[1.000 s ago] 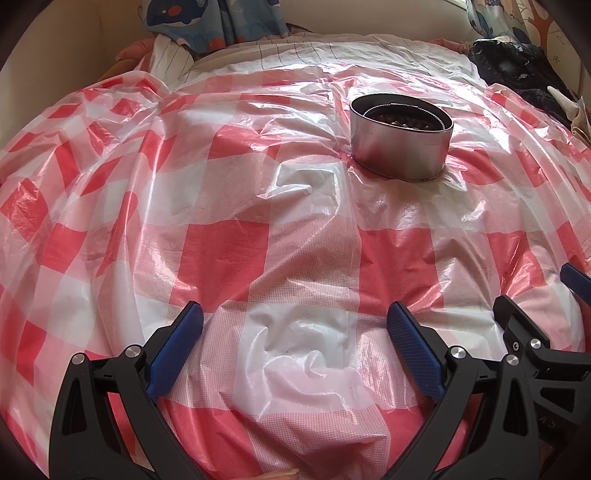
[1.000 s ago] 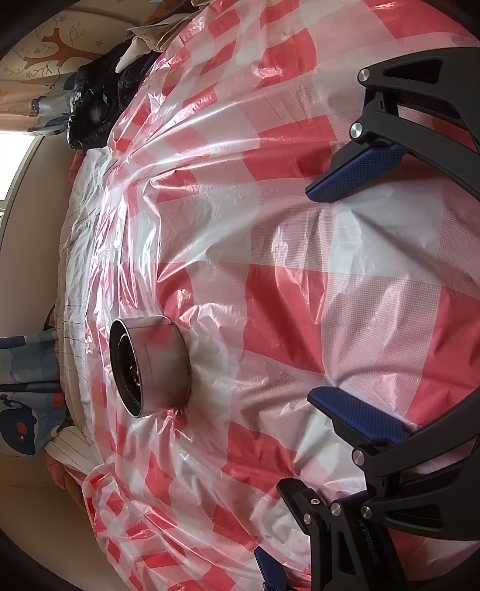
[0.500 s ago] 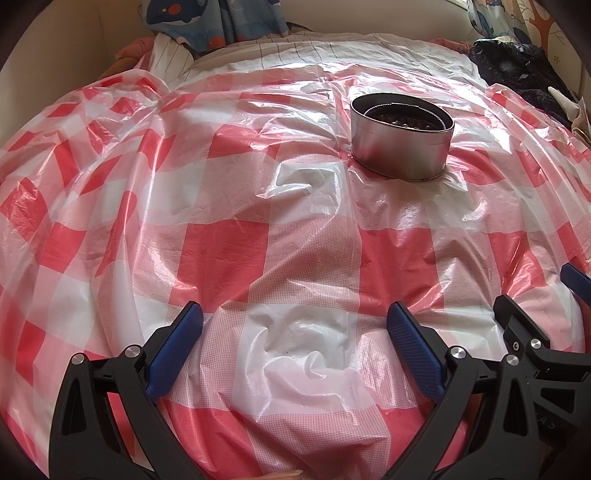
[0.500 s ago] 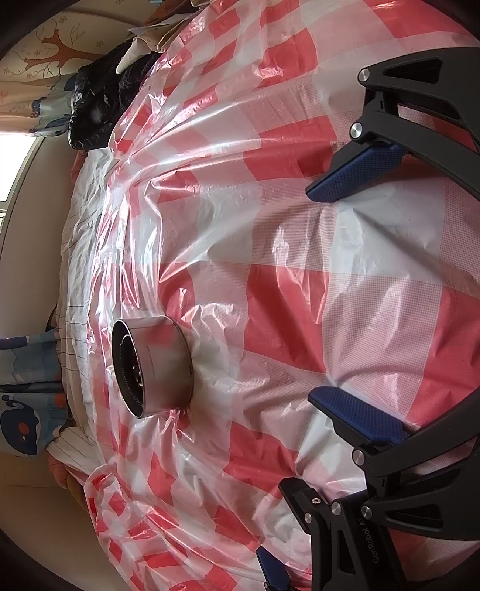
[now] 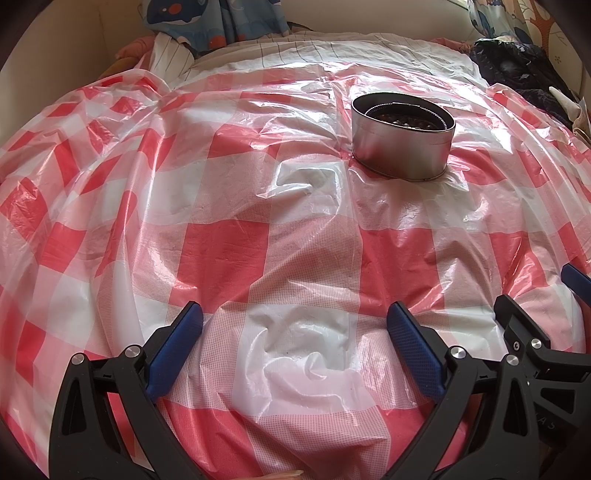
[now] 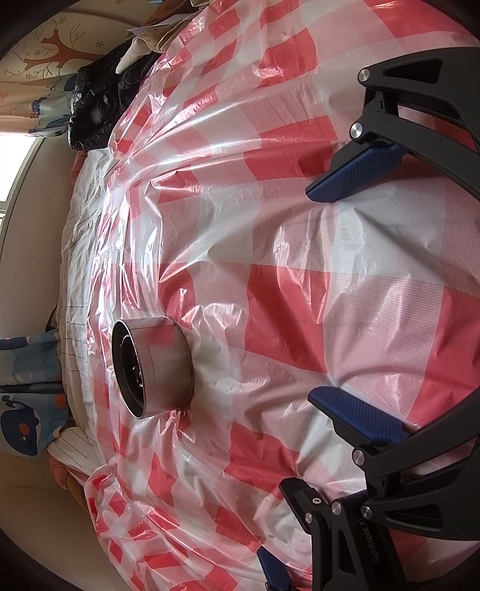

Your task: Organize jewelry

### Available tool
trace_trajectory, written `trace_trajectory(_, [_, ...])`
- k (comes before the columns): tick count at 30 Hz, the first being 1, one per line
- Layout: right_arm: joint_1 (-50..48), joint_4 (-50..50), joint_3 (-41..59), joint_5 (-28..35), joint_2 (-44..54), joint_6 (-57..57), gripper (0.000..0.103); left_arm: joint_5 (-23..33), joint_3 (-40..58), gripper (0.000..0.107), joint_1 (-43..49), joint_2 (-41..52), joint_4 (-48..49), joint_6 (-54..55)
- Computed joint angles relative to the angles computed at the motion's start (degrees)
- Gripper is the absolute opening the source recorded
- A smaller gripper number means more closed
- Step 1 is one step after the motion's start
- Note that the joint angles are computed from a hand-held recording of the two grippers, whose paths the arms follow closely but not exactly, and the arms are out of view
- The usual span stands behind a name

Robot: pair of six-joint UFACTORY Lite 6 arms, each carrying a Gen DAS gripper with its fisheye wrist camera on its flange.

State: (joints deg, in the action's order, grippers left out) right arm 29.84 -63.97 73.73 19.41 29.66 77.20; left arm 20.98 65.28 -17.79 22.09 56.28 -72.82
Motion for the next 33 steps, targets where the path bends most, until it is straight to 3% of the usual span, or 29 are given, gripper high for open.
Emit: trace_trajectory(33, [0.2, -2.2, -0.3, 0.5, -0.4, 2.1, 0.096, -1.7, -1.0, 0.096, 0.4, 0.2, 3.3, -3.8])
